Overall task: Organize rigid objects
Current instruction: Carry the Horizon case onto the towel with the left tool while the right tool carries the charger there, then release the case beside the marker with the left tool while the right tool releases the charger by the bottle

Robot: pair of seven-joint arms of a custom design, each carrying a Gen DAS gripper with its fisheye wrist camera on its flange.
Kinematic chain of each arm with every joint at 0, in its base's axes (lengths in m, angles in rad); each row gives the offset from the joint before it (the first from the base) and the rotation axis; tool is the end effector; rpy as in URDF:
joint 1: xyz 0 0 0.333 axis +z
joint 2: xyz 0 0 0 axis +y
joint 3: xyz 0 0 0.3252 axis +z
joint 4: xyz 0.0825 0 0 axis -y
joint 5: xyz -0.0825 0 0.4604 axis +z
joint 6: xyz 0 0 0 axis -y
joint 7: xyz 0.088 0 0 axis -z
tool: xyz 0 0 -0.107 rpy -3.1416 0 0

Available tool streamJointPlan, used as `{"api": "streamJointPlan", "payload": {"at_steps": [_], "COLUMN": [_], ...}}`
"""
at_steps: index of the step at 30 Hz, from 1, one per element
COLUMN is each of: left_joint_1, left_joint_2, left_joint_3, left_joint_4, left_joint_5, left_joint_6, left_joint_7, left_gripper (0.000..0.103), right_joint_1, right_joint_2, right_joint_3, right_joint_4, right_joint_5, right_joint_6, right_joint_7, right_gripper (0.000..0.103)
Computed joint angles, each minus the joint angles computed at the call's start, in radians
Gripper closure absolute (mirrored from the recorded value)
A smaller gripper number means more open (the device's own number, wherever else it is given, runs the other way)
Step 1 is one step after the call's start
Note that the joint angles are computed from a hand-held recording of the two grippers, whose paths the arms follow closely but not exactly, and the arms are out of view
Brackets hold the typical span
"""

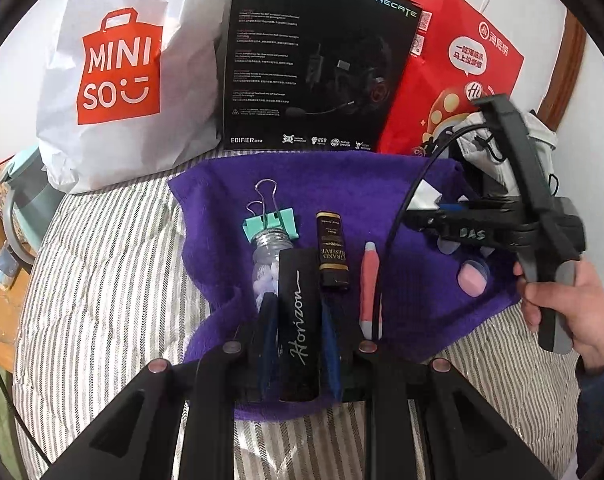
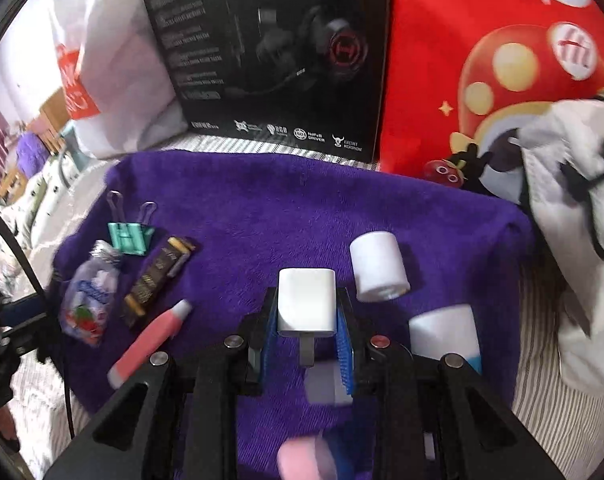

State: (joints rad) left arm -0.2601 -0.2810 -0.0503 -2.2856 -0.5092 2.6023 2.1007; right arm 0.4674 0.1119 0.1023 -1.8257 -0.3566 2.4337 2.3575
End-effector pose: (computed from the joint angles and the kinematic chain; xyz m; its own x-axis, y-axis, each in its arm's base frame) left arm 0.5487 -0.1669 0.5083 -0.5010 -0.8550 0.1338 -0.7138 0.3209 -0.6225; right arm 0.5963 0.3779 0.5072 0.0175 -0.9962 -0.0853 -0.8473 0.0305 -0.5303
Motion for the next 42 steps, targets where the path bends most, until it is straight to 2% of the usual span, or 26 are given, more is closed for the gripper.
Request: {"api": "streamJointPlan", "payload": {"at_steps": [5,10,13,14,15,19,24,31,33,42], "left_joint_1": [0.008,0.012,0.014,0.015,0.015,0.018,0.014,-0.010,-0.015,-0.025], "left_joint_2": [0.014,0.020,0.021,0.021,0.021,0.023,0.018,0.024,0.035,0.132], "left_joint_3": [-0.006,-0.010,-0.014,-0.014,-0.014,-0.015,-0.018,-0.038,-0.048,-0.112], "left_joint_4": [0.017,0.026,0.027,0.027,0.027,0.032,0.040,0.060,0.070,0.139], "left_joint_5": [0.012,0.017,0.024,0.025,0.026,0.036,0.038,0.058,0.067,0.148], "left_joint_6": [-0.007,-0.013,-0.012,-0.012,-0.012,-0.015,-0.023,-0.039,-0.042,-0.058], "left_joint_7": [-0.010,-0.018,-0.023,-0.025,-0.027,-0.035,-0.037,-0.051,-0.059,-0.107], "left_gripper": [0.082,0.082,0.082,0.082,0.082,0.082,0.082,0.082,0.082,0.082], "right_joint_1": [0.009,0.015,0.003,0.001,0.002,0.005,-0.004,-0.050,-0.064,-0.122], "right_joint_2": [0.045,0.048,0.038,0.032,0.027,-0.014,-0.095,-0.301,-0.356,-0.547], "right_joint_3": [-0.007,-0.011,-0.006,-0.005,-0.005,-0.001,0.019,0.082,0.103,0.172], "right_joint_4": [0.054,0.058,0.044,0.037,0.033,-0.001,-0.060,-0.240,-0.287,-0.459], "right_joint_5": [-0.003,-0.007,0.057,0.076,0.078,0.047,0.007,-0.034,-0.021,0.057], "right_joint_6": [-0.054,-0.061,-0.040,-0.037,-0.040,-0.038,-0.041,0.012,0.009,0.002], "right_joint_7": [-0.032,-0.072,-0.114,-0.122,-0.120,-0.087,-0.034,0.063,0.069,0.097], "right_gripper": [0.077,0.075,0.066,0.058,0.055,0.055,0.055,0.047,0.043,0.043]}}
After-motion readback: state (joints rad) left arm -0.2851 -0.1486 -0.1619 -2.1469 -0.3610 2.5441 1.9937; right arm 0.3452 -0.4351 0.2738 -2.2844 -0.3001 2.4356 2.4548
